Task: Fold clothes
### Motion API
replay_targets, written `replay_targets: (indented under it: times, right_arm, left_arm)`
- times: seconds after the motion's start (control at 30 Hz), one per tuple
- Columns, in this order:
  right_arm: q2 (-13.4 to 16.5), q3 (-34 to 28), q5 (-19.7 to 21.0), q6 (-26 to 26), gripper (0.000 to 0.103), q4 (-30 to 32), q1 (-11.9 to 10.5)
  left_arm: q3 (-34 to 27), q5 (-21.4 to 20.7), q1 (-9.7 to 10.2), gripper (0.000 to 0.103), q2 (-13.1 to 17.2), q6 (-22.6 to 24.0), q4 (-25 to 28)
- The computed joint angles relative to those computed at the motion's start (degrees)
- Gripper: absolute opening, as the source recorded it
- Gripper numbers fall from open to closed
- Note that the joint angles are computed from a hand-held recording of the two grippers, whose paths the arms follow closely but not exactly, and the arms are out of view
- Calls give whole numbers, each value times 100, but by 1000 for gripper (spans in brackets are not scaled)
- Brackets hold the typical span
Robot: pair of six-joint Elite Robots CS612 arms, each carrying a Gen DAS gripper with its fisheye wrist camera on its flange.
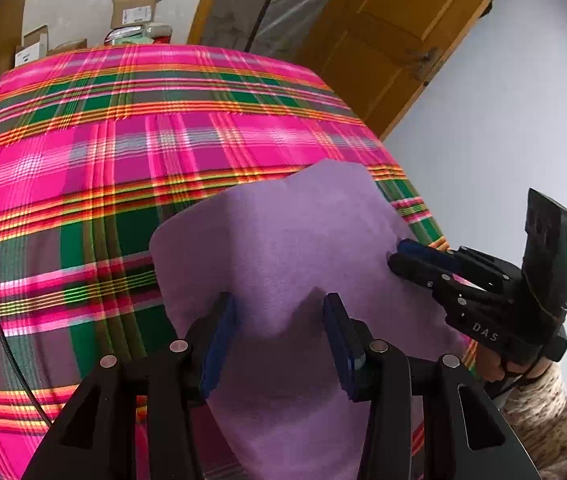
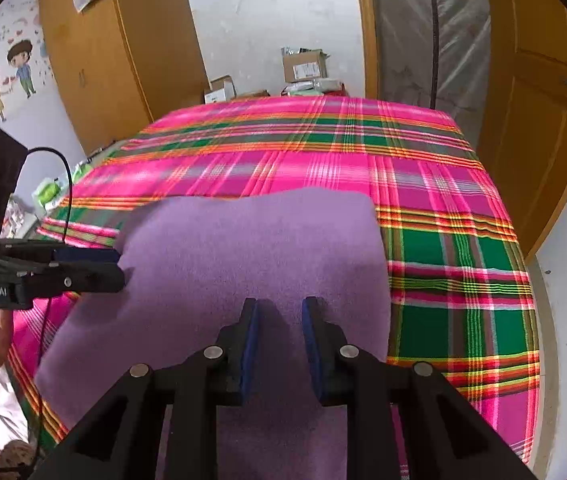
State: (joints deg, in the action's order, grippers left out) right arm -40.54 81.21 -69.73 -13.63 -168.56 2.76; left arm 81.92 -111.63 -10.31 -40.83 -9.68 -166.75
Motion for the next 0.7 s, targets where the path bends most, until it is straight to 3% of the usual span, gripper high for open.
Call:
replay_targets:
  times: [0.13, 0.37, 0.53, 0.7]
  right_arm:
    - [19, 9, -191, -127, 23, -46, 54]
    - [17, 35, -181, -69, 23, -94, 42]
    - [-158, 299, -8, 109, 23, -373, 8]
    - [-382, 722, 137, -182, 23, -645, 16]
  left_arm:
    - [-27, -166, 46, 47, 81, -134, -93]
    - [1, -203, 64, 47, 66, -133, -134]
    - [246, -176, 62, 47, -100, -169, -295]
    - [551, -82, 5, 47, -279, 68, -405]
